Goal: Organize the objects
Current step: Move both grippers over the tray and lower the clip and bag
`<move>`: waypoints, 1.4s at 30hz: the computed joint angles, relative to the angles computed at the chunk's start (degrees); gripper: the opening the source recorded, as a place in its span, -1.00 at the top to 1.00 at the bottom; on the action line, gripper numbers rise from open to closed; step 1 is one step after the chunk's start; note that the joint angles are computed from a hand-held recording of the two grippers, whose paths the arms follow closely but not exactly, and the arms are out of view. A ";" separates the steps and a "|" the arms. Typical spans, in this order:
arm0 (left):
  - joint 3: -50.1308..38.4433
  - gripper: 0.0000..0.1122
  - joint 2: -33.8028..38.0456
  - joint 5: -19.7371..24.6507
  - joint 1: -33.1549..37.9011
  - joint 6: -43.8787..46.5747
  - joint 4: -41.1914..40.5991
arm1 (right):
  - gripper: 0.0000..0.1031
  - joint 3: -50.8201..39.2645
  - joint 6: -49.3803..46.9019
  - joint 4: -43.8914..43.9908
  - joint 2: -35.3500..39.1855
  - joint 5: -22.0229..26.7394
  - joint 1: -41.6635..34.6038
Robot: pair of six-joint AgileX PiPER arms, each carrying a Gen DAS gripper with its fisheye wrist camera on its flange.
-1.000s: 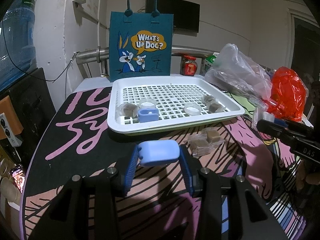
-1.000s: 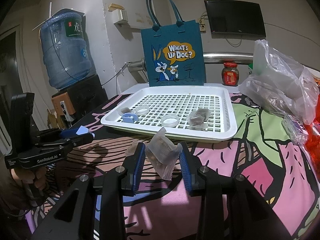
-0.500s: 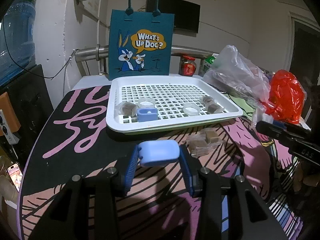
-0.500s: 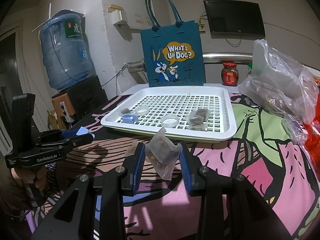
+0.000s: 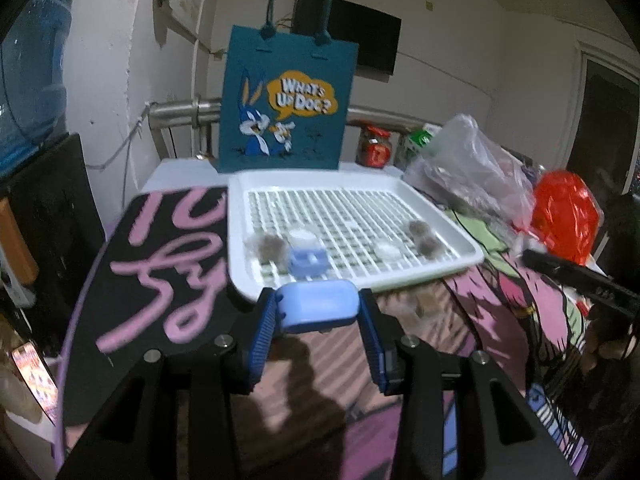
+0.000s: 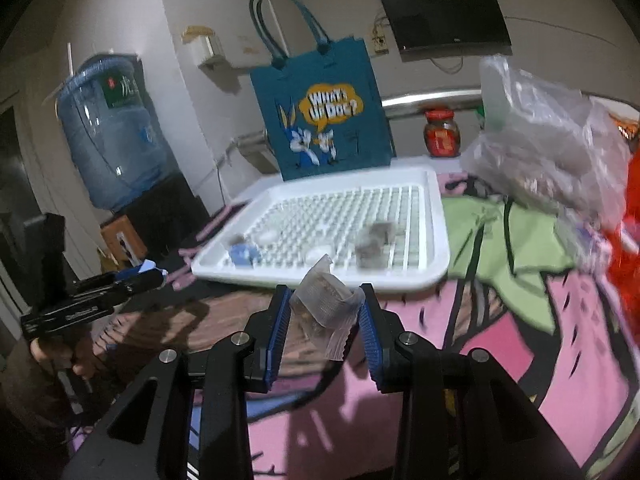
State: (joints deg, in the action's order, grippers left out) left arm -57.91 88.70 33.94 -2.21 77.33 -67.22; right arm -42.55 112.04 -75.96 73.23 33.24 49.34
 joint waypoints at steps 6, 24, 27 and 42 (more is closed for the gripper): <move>-14.90 0.29 7.95 0.87 -1.24 -9.59 7.23 | 0.36 -8.91 -22.16 13.05 -0.30 -7.36 -11.18; -65.36 0.29 43.74 14.78 -10.60 -52.58 42.56 | 0.36 -41.56 -87.06 74.10 33.39 -4.52 -33.12; -70.28 0.29 46.66 18.05 -11.46 -56.28 46.53 | 0.36 -45.72 -85.99 72.05 36.68 -0.72 -33.05; -49.04 -0.30 27.62 9.89 -7.58 -42.52 28.73 | -0.58 -28.79 -48.61 40.58 15.69 -11.57 -25.73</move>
